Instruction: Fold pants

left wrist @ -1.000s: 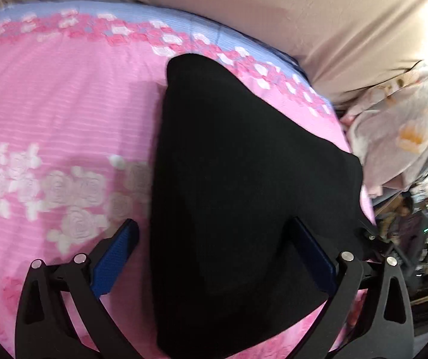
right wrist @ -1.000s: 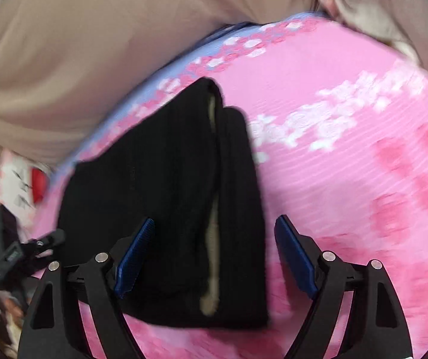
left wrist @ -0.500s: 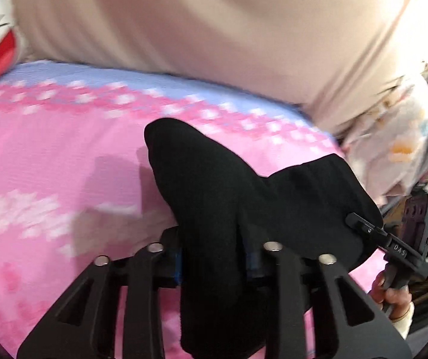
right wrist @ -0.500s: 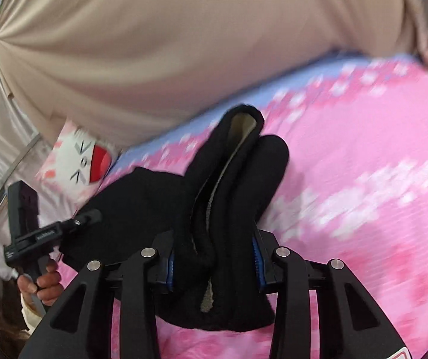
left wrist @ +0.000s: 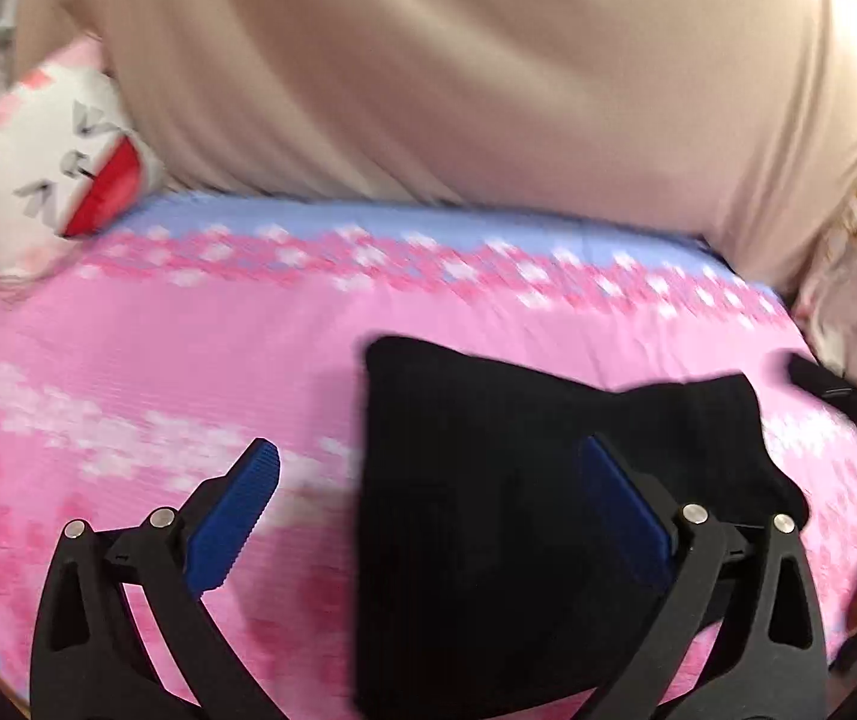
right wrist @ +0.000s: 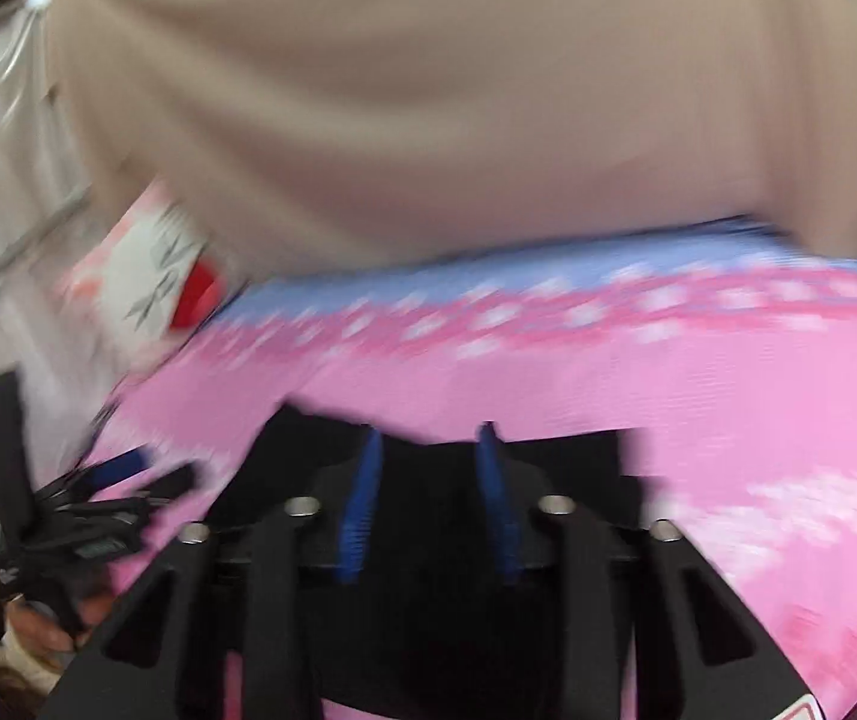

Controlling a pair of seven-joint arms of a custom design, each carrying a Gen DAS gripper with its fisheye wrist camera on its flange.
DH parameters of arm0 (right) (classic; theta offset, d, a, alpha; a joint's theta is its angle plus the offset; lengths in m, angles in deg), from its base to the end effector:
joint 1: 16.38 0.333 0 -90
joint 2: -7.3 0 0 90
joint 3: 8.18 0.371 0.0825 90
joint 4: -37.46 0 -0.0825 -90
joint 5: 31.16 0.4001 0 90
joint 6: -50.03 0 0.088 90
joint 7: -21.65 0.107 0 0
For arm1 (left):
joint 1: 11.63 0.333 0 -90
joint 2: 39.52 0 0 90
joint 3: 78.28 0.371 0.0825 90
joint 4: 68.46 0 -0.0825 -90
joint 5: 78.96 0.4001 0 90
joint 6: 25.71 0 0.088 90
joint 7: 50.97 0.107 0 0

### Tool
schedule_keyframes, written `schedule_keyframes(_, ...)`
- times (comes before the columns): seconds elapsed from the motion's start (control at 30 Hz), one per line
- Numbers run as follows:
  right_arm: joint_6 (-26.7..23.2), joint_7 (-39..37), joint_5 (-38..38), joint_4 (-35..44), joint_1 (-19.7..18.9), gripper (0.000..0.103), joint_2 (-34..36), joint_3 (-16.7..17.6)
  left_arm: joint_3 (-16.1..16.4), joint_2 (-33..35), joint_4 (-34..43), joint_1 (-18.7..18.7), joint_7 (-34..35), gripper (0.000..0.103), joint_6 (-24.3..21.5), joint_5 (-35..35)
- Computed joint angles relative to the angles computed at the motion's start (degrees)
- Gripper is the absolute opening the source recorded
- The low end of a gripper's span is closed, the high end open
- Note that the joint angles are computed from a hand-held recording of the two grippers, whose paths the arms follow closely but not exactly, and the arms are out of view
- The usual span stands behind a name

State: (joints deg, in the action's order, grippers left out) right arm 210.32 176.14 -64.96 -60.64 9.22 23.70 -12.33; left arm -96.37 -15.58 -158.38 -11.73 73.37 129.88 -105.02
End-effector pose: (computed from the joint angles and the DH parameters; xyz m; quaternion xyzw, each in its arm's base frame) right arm 0.6551 0.2925 0.5560 -0.5510 0.7189 -0.2183 0.3631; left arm 0.7370 -0.1776 0.5380 -0.4674 0.7842 -0.3800 0.1492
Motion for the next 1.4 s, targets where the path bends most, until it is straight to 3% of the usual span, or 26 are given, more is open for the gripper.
schedule_keyframes(0.07,-8.6,-4.8,3.8,5.0,-1.2,0.026,4.3,1.3,1.8,0.9,0.5,-2.0,-1.8,0.098,-1.5,3.5)
schedule_keyframes(0.1,-11.9,-5.2,4.4,5.3,0.0,0.015,5.2,-0.8,3.5,1.4,0.5,-3.9,-4.0,0.098,-1.5,6.7)
schedule_keyframes(0.13,-12.1,-4.6,6.3,3.8,-0.8,0.000,5.5,-1.4,4.0,1.6,0.4,-4.4,-4.9,0.098,-1.5,8.4)
schedule_keyframes(0.2,-3.4,-0.6,10.8,-2.3,-4.6,0.000,2.7,0.8,5.0,2.0,-0.2,-5.5,-6.8,0.098,-1.7,11.8)
schedule_keyframes(0.23,-0.9,1.4,11.7,-4.3,-4.4,0.000,1.1,0.5,5.3,2.3,0.0,-5.7,-7.8,0.098,-2.0,13.0)
schedule_keyframes(0.27,-1.7,3.9,8.6,-5.2,-2.3,0.002,-0.4,-1.4,5.3,2.5,0.0,-5.6,-8.3,0.098,-2.4,13.8)
schedule_keyframes(0.3,-3.3,7.0,3.3,-4.6,0.0,0.013,-1.2,-3.1,5.5,2.6,0.1,-5.8,-9.3,0.098,-2.4,14.6)
schedule_keyframes(0.33,-3.5,9.2,-1.7,-4.9,1.6,0.013,-2.5,-3.7,5.6,2.8,0.2,-5.9,-10.1,0.098,-2.3,15.2)
schedule_keyframes(0.4,-3.3,8.5,-3.0,-6.1,0.7,0.013,-3.8,-1.6,5.6,3.1,0.5,-6.0,-11.2,0.098,-2.0,16.4)
schedule_keyframes(0.47,-10.6,6.3,-2.0,-7.1,1.7,0.013,-4.1,-1.1,5.6,3.4,0.7,-6.1,-12.0,0.098,-1.7,17.5)
schedule_keyframes(0.5,-12.1,7.2,-2.2,-9.0,1.2,0.008,-4.5,-0.8,5.6,3.4,0.6,-6.2,-12.4,0.098,-1.5,18.0)
schedule_keyframes(0.53,-10.4,9.7,-2.5,-11.0,-0.9,0.007,-5.7,1.0,5.4,3.4,0.6,-6.1,-12.4,0.098,-1.4,18.3)
schedule_keyframes(0.6,-3.4,15.6,-3.2,-15.5,-2.5,0.012,-8.8,1.4,6.0,3.2,0.3,-6.8,-13.3,0.098,-0.7,20.0)
schedule_keyframes(0.63,-2.8,19.2,-6.6,-16.9,-2.4,0.014,-10.7,1.3,6.5,3.0,-0.4,-7.2,-13.9,0.098,0.3,21.0)
schedule_keyframes(0.77,-7.5,23.0,-11.7,-19.2,-3.8,0.030,-14.9,4.2,6.7,2.9,-0.7,-7.5,-15.5,0.098,1.0,23.0)
schedule_keyframes(0.87,-8.7,22.4,-10.5,-20.9,-5.4,0.030,-16.3,6.4,7.0,2.9,-0.6,-7.7,-16.5,0.098,0.9,24.2)
schedule_keyframes(1.17,-4.5,21.6,-8.7,-24.4,-6.7,0.031,-16.6,9.5,7.8,2.2,-2.0,-8.5,-18.9,0.098,2.5,27.4)
schedule_keyframes(1.4,-3.8,20.6,-9.2,-24.0,-6.0,0.044,-15.8,9.5,6.8,1.6,-2.5,-7.5,-18.6,0.098,2.1,27.1)
